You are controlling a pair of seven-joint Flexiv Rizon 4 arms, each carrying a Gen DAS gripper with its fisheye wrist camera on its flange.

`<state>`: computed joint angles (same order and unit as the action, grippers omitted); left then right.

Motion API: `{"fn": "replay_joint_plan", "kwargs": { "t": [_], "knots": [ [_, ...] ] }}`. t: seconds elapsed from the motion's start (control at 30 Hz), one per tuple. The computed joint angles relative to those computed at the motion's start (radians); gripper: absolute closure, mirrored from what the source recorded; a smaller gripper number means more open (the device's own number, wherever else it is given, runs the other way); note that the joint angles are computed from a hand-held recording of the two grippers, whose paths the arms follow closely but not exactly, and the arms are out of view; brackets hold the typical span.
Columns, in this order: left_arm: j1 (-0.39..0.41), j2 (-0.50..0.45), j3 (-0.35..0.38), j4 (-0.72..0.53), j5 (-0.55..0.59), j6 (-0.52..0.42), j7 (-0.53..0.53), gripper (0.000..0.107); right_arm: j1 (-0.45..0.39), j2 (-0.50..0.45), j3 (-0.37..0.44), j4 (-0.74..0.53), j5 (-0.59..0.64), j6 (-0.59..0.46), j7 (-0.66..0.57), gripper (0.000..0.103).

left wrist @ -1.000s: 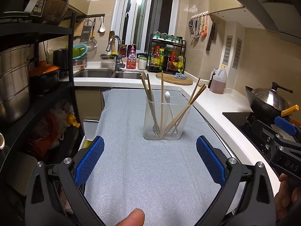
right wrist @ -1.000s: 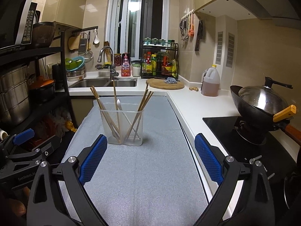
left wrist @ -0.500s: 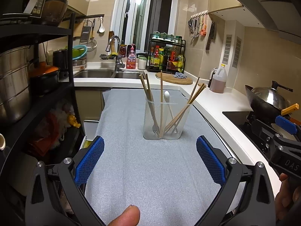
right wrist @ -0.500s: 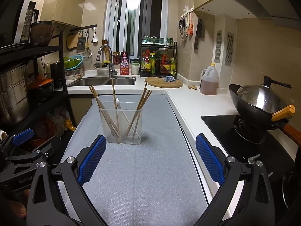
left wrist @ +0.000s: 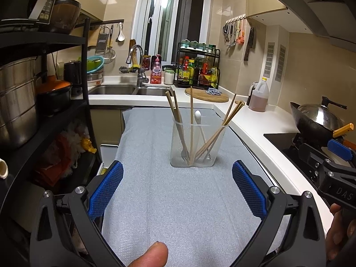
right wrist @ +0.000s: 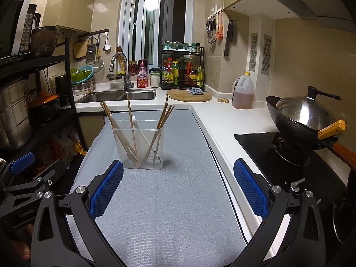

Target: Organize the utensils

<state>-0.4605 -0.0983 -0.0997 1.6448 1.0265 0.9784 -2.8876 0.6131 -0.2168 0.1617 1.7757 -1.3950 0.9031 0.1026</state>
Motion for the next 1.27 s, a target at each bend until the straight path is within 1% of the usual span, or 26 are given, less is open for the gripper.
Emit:
{"fn": "replay_joint_plan", "kwargs": {
  "t": [0.3,0.63,0.97,1.27],
  "knots": [
    [-0.004,-0.002,-0.003,-0.010,0.011,-0.009,0.008,0.011,0.000,0.000,0.001,0.000,0.004,0.000,-0.004,0.005],
    [-0.006,0.001,-0.003,-0.015,0.025,0.001,0.000,0.011,0.001,-0.001,0.000,-0.002,0.008,-0.002,-0.008,0.005],
    [-0.001,0.003,-0.002,-0.011,0.013,0.014,0.012,0.011,0.001,0.000,0.000,-0.002,0.011,-0.003,-0.008,0.005],
    [0.001,0.001,-0.003,-0.011,-0.007,-0.001,0.024,0.011,0.001,0.000,0.001,0.000,0.023,-0.001,-0.018,0.005]
  ]
}}
